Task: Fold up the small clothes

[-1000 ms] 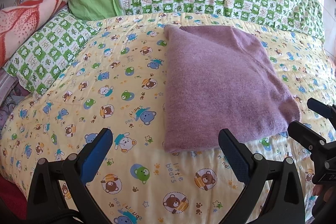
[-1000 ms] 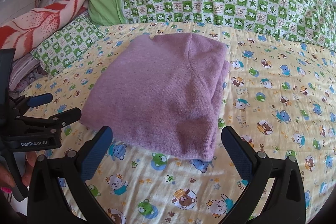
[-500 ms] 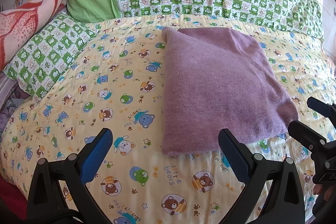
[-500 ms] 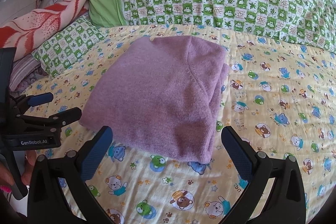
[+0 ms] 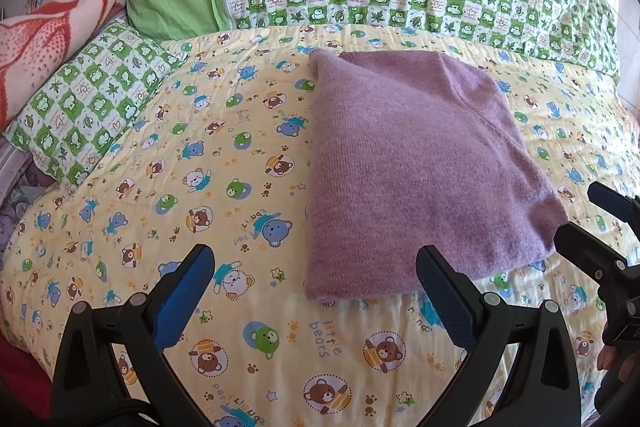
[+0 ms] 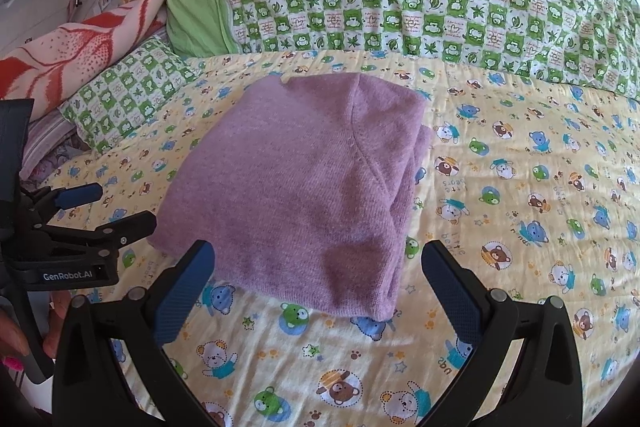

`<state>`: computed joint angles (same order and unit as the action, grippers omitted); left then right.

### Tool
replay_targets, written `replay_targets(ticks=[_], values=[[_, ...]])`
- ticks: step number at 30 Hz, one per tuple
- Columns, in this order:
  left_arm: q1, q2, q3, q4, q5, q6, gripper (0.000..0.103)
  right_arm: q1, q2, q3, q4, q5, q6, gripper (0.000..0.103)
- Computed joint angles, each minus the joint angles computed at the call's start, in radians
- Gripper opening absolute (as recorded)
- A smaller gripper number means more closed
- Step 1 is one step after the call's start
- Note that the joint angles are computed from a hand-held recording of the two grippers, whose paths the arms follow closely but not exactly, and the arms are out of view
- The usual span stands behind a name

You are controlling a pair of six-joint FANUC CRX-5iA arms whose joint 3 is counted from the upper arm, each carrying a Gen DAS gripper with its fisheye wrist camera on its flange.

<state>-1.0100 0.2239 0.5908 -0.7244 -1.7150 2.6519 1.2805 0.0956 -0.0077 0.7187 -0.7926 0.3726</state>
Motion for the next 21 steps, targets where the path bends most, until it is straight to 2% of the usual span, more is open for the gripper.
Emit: replay_targets(ticks=[21], values=[[0.015,0.017,0.029,-0.003,-0.007,-0.035,0.101,-0.012,0.005,0.01,-0.005,0.014,0.005,0.103]])
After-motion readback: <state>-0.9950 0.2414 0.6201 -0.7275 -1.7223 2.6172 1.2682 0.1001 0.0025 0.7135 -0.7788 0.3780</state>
